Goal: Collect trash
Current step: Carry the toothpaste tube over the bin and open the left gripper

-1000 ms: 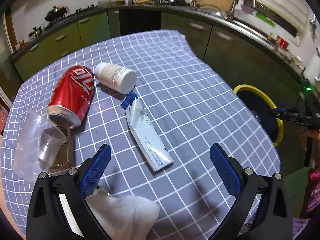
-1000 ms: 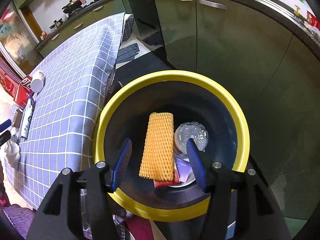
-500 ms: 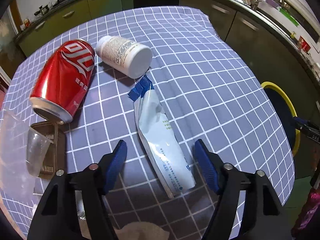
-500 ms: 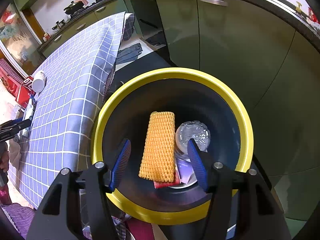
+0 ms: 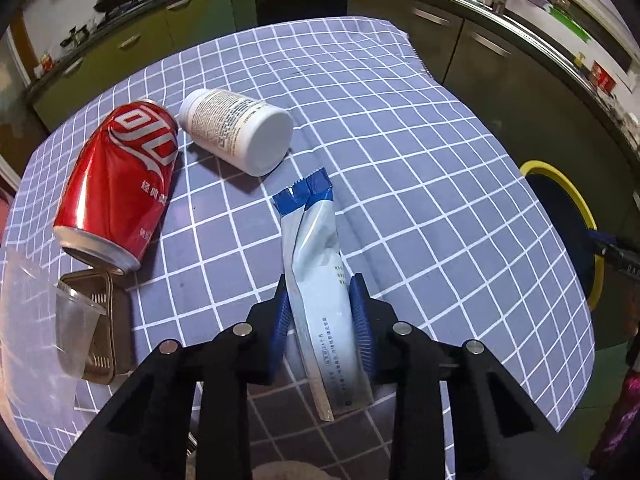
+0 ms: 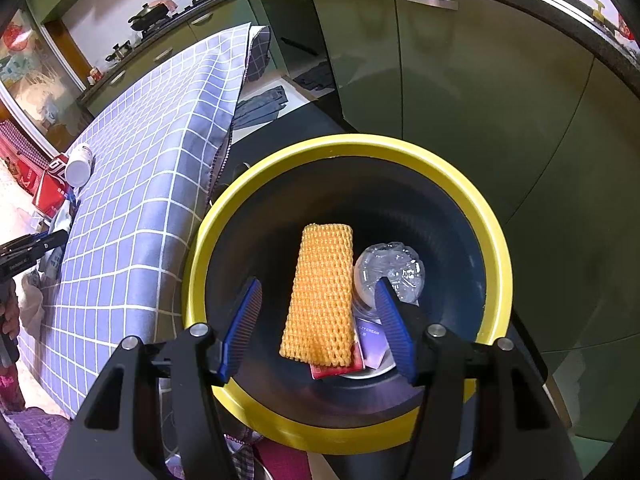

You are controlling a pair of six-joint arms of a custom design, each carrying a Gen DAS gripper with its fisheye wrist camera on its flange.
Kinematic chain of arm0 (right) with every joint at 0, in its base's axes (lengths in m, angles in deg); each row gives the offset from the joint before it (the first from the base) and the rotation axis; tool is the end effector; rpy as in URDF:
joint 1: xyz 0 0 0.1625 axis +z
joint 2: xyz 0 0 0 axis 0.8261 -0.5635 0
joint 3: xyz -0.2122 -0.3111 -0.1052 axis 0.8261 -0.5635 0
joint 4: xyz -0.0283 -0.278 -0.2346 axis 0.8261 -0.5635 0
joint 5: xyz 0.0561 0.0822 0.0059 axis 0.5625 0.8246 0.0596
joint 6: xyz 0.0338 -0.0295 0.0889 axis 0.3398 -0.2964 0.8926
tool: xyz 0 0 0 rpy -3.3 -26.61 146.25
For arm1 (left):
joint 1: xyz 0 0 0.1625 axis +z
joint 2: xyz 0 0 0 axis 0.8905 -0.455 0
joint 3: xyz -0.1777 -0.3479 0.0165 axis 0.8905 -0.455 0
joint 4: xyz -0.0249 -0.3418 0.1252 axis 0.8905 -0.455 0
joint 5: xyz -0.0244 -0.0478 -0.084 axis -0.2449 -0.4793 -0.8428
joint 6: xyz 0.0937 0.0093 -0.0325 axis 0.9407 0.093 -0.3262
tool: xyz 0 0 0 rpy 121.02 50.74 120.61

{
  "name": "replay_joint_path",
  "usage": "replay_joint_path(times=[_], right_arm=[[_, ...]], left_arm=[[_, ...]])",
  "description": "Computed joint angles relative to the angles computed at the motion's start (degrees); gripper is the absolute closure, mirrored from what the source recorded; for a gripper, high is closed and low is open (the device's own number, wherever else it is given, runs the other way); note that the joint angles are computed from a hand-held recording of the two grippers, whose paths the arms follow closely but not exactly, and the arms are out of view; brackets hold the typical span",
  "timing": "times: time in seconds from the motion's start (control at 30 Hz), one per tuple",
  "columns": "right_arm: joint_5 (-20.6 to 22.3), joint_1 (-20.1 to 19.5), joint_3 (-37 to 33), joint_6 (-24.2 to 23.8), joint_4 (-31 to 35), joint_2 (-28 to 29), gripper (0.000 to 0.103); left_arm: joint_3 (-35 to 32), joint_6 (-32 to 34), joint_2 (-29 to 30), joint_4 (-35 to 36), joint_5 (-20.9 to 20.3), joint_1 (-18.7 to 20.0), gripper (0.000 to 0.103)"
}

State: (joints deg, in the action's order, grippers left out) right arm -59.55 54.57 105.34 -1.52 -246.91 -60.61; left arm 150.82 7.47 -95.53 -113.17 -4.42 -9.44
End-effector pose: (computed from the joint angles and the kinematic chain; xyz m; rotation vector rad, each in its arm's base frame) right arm 0.2152 -0.3545 0.0525 0.3860 -2.5467 0.5372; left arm -0.0286 -0.3879 0.2960 0.3219 2.3331 -0.5123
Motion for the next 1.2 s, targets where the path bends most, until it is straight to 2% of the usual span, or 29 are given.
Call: replay_joint_path(times=[0.23, 0.5, 0.67, 0.77, 0.87, 1.0, 1.2], right_arm=[[-0.1, 0.4, 0.1, 0.3, 0.1, -0.2, 0.047], [-0.3, 0.7, 0.5, 0.6, -0.3, -0.9, 0.047], [-1.1, 1.0, 2.0, 1.2, -1.4, -2.8, 0.047], [-1.5, 1.0, 3.5, 1.4, -2.8, -4.3, 0.047], [-1.8, 0.8, 5.3, 1.5, -4.4, -6.0, 0.047], [-2.0, -0.2, 8.0, 1.2, -6.7, -8.2, 0.047], [-1.6, -2.2, 11.1, 0.7, -9.7, -10.4, 0.047]], left_arm=[[1.0, -0.5, -2.4, 2.6, 0.8, -3.5, 0.074], [1.3, -2.0, -6.2, 8.1, -0.4, -11.0, 0.074], [1.1, -0.8, -5.7, 8.0, -2.7, -16.5, 0.074], [0.8, 2.1, -2.5, 4.1, -5.0, -18.7, 0.074], [0.3, 5.4, 2.6, -1.9, -6.9, -19.3, 0.074], [-0.9, 9.1, 11.4, -10.3, -11.0, -19.0, 0.074], [-3.6, 12.5, 23.2, -18.5, -15.3, -18.2, 0.074]])
